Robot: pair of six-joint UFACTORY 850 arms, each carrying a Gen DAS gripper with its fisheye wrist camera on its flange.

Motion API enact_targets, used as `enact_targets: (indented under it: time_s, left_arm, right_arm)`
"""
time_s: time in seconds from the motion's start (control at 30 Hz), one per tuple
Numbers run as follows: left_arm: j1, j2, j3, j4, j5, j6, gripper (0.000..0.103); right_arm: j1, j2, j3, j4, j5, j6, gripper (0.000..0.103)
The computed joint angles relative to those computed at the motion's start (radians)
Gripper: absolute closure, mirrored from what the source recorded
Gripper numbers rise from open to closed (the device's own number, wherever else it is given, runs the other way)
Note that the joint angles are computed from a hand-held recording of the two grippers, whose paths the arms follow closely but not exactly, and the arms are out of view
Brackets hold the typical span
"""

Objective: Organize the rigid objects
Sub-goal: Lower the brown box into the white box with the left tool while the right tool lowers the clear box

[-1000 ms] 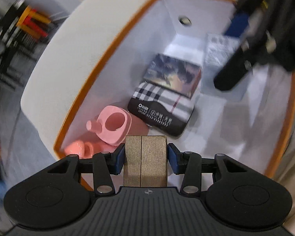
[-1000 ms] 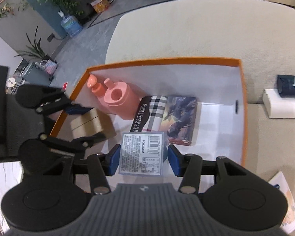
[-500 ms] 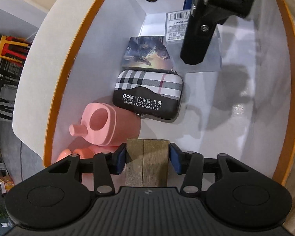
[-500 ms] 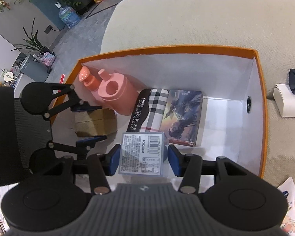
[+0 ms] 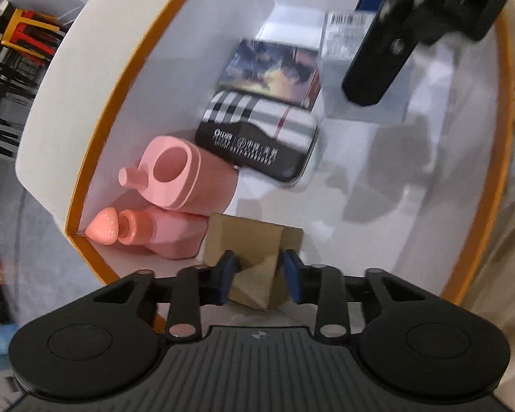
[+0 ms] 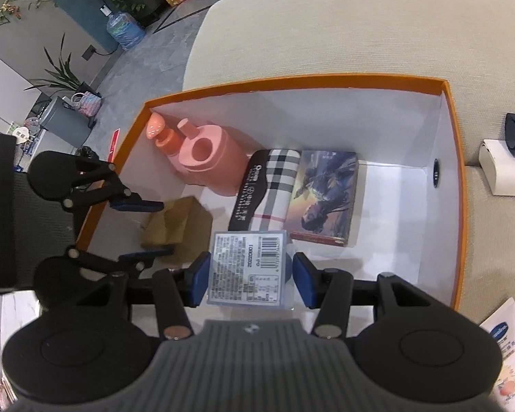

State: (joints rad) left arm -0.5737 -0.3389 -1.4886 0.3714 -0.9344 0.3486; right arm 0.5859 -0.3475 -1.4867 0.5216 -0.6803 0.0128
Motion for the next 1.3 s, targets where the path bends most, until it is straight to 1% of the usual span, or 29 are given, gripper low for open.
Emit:
enact_targets:
  time_s: [0.07, 0.13, 0.33, 0.4, 0.43, 0.5, 0.63, 0.73, 0.87, 0.93, 1.0, 1.1, 1.2, 1.27, 1.3]
  left_arm:
    - [-0.006, 0.008, 0.021, 0.054, 0.026, -0.024, 0.067]
    - [-0.011, 0.008, 0.029, 0.110, 0.027, -0.065, 0.070]
    - [-0.004, 0.032, 0.060, 0.119, 0.049, -0.161, 0.071]
    - [0.003, 0.050, 0.077, 0.100, 0.079, -0.179, 0.070]
    - [0.011, 0.061, 0.083, 0.066, 0.098, -0.178, 0.070]
    - [0.023, 0.078, 0.084, 0.009, 0.105, -0.179, 0.070]
    - [0.037, 0.139, 0.111, -0.049, 0.139, -0.235, 0.070]
    - [0.045, 0.193, 0.138, -0.044, 0.165, -0.314, 0.070]
    - [0.069, 0.256, 0.165, -0.071, 0.196, -0.412, 0.070]
    - [0.082, 0.273, 0.169, -0.084, 0.191, -0.459, 0.070]
    - [0.090, 0.274, 0.162, -0.090, 0.157, -0.499, 0.070]
    - [0.120, 0.265, 0.154, -0.164, 0.118, -0.488, 0.070]
    - [0.131, 0.271, 0.171, -0.225, 0.125, -0.459, 0.072]
    - [0.130, 0.283, 0.191, -0.243, 0.135, -0.452, 0.074]
    - [0.131, 0.284, 0.196, -0.253, 0.138, -0.448, 0.075]
  right_arm:
    - [-0.001, -0.002, 0.001, 0.023, -0.008, -0.014, 0.052]
    - [-0.001, -0.004, 0.001, 0.040, -0.013, -0.020, 0.052]
    - [0.008, -0.020, -0.011, 0.058, -0.011, -0.016, 0.052]
    - [0.010, -0.033, -0.023, 0.080, -0.020, -0.023, 0.052]
    - [0.012, -0.040, -0.030, 0.090, -0.024, -0.026, 0.052]
    - [0.018, -0.053, -0.043, 0.094, -0.023, -0.017, 0.052]
    - [0.029, -0.084, -0.073, 0.123, -0.037, -0.006, 0.052]
    - [0.038, -0.111, -0.100, 0.154, -0.060, -0.009, 0.052]
    - [0.060, -0.138, -0.127, 0.143, -0.055, 0.030, 0.052]
    - [0.072, -0.154, -0.142, 0.147, -0.053, 0.048, 0.052]
    - [0.084, -0.173, -0.163, 0.138, -0.052, 0.069, 0.052]
    - [0.101, -0.200, -0.193, 0.115, -0.054, 0.097, 0.051]
    - [0.108, -0.213, -0.207, 0.097, -0.064, 0.125, 0.050]
    - [0.103, -0.207, -0.197, 0.121, -0.064, 0.104, 0.050]
    - [0.102, -0.202, -0.192, 0.129, -0.064, 0.096, 0.047]
